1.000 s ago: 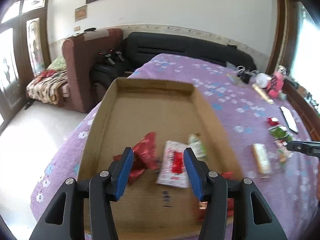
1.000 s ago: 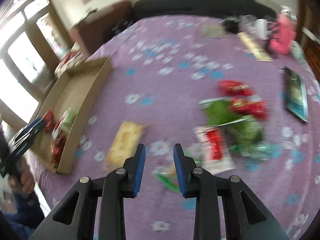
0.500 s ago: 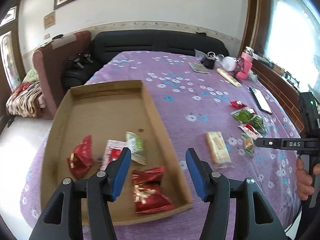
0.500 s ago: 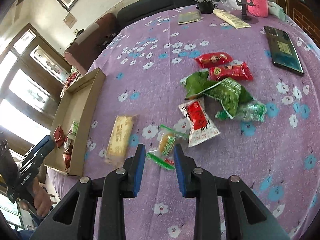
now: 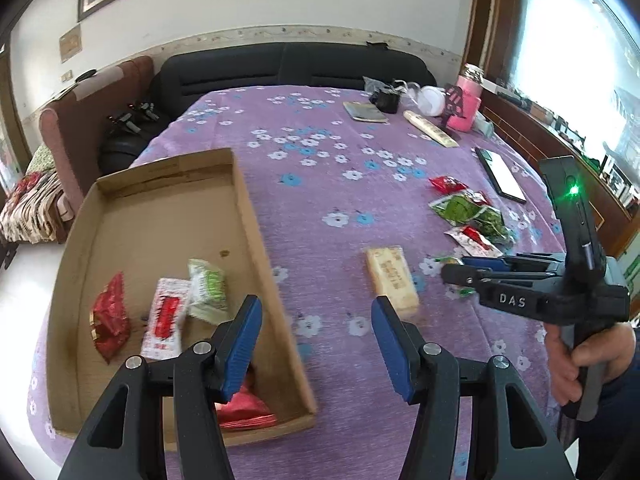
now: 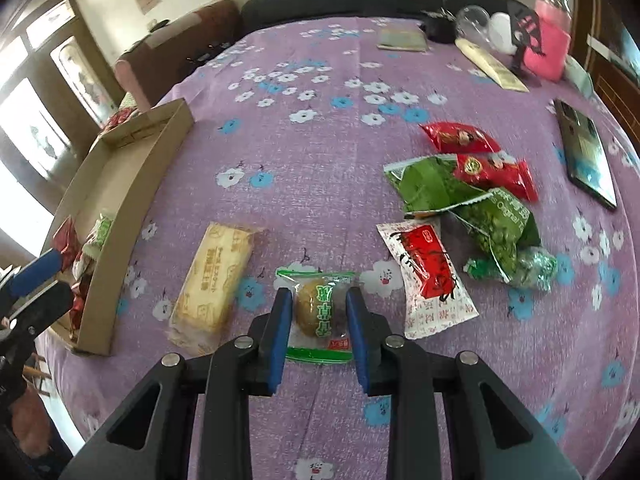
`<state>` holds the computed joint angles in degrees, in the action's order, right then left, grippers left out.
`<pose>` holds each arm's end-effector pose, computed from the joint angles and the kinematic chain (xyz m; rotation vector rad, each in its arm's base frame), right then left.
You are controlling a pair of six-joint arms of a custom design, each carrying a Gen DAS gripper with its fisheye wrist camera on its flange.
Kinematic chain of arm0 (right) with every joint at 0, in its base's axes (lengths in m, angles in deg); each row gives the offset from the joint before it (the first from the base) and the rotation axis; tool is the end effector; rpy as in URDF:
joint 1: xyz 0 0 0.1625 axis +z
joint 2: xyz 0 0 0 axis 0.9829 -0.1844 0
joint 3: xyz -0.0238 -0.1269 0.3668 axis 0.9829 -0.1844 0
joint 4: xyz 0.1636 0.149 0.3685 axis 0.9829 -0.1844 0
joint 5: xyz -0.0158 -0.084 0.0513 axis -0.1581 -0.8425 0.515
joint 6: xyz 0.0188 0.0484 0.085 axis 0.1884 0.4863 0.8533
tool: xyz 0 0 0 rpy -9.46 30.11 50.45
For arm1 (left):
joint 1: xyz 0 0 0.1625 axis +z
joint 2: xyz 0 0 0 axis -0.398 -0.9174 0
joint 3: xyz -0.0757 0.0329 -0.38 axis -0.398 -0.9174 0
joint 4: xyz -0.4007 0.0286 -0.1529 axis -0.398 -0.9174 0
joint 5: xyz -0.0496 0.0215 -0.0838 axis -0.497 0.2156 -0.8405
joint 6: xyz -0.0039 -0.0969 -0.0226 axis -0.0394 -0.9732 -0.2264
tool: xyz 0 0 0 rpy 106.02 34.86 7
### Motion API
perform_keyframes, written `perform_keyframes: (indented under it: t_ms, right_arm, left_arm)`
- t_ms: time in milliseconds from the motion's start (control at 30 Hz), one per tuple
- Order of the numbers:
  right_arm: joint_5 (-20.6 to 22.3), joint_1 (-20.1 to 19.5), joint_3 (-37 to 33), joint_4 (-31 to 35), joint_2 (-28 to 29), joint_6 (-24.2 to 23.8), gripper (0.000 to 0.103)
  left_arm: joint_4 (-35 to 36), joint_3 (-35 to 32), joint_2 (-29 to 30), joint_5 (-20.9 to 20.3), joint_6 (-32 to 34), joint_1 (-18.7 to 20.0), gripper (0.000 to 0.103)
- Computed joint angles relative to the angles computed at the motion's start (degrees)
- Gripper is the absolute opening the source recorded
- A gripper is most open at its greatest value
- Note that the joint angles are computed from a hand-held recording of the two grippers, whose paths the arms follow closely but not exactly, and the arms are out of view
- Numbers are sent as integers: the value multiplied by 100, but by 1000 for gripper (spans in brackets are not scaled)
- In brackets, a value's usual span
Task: Organize snacks
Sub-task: 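Move the left tool to the wrapped sponge cake while the right tool reaches the green-label packet, then close the left tool on the sponge cake while the right tool grasps the green-label packet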
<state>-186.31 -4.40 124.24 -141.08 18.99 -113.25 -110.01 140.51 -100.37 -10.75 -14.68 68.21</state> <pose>-0.0823 -0.7419 0.2405 0.6926 -2.5820 0.4411 -0.3178 -0.6169 -0.0836 0.3707 2.2844 -0.8604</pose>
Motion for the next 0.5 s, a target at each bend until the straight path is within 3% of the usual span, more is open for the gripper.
perform_keyframes:
  t_ms: [200, 500]
  right_arm:
    - [841, -254, -187, 568, -111, 80, 19]
    - [1133, -397, -466, 1062, -102, 375, 19]
  left_arm:
    - [785, -791, 416, -412, -42, 40, 63]
    - [2350, -2304, 1257, -455, -561, 271, 63]
